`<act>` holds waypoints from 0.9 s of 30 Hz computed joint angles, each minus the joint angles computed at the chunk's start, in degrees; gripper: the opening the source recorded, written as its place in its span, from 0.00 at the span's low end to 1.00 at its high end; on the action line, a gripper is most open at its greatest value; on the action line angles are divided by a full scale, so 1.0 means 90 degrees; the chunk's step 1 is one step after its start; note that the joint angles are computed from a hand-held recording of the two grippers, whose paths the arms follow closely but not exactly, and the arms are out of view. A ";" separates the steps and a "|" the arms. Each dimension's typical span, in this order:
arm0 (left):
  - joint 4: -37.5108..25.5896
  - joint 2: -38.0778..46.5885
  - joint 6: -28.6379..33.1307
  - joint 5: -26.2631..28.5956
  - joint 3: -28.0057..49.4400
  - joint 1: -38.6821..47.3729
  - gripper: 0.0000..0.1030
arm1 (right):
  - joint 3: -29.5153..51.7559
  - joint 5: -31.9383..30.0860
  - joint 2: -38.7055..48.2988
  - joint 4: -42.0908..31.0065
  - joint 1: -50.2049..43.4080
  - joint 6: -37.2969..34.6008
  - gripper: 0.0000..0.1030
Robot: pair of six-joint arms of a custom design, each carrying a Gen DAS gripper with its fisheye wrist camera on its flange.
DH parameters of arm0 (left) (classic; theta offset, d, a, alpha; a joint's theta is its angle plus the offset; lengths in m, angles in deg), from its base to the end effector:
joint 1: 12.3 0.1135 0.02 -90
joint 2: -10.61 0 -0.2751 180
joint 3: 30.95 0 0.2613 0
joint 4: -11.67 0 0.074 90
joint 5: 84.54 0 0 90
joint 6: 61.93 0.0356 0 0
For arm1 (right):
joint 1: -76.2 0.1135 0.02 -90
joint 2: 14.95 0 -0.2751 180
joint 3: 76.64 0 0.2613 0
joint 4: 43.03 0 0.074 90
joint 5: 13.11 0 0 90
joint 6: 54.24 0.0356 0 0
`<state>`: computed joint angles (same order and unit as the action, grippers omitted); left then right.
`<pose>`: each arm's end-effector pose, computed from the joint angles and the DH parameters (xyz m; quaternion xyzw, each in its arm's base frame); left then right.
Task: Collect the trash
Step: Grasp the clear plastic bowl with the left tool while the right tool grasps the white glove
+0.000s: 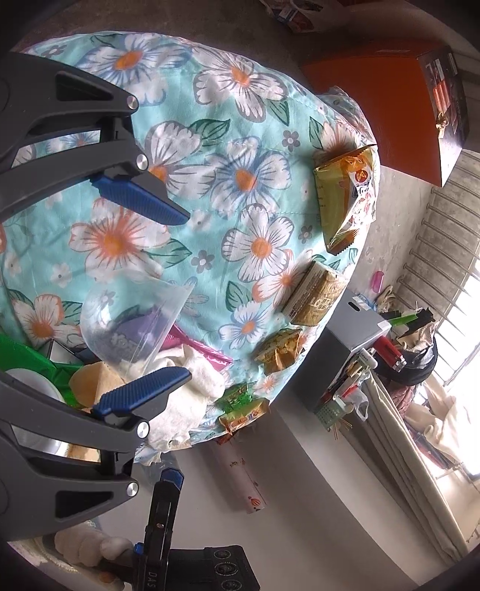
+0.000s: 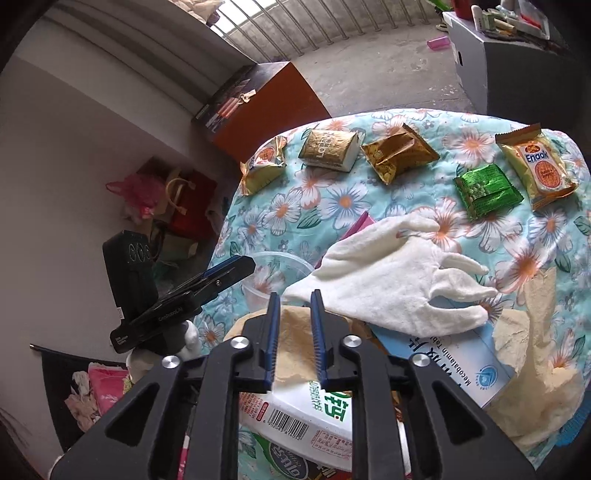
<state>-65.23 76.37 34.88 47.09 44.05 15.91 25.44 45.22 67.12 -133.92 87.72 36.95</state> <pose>0.1902 0.0752 0.3132 -0.1026 0.9139 -0.2780 0.2776 0.2527 0.0706 0.3768 -0.1305 0.9408 0.2851 0.1290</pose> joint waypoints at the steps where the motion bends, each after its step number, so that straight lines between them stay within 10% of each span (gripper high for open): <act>1: 0.0048 0.0041 -0.0087 -0.0059 0.0002 -0.0058 0.72 | 0.0048 0.0341 0.0013 0.0121 0.0040 -0.0019 0.44; 4: 0.0151 0.0111 -0.0254 -0.0156 -0.0014 -0.0177 0.72 | 0.0077 0.1265 0.0167 0.0371 -0.0050 -0.0024 0.44; 27: -0.1118 0.0079 0.1625 -0.0341 -0.0203 0.0443 0.09 | 0.0556 0.0471 0.2239 0.0199 -0.0704 0.0336 0.43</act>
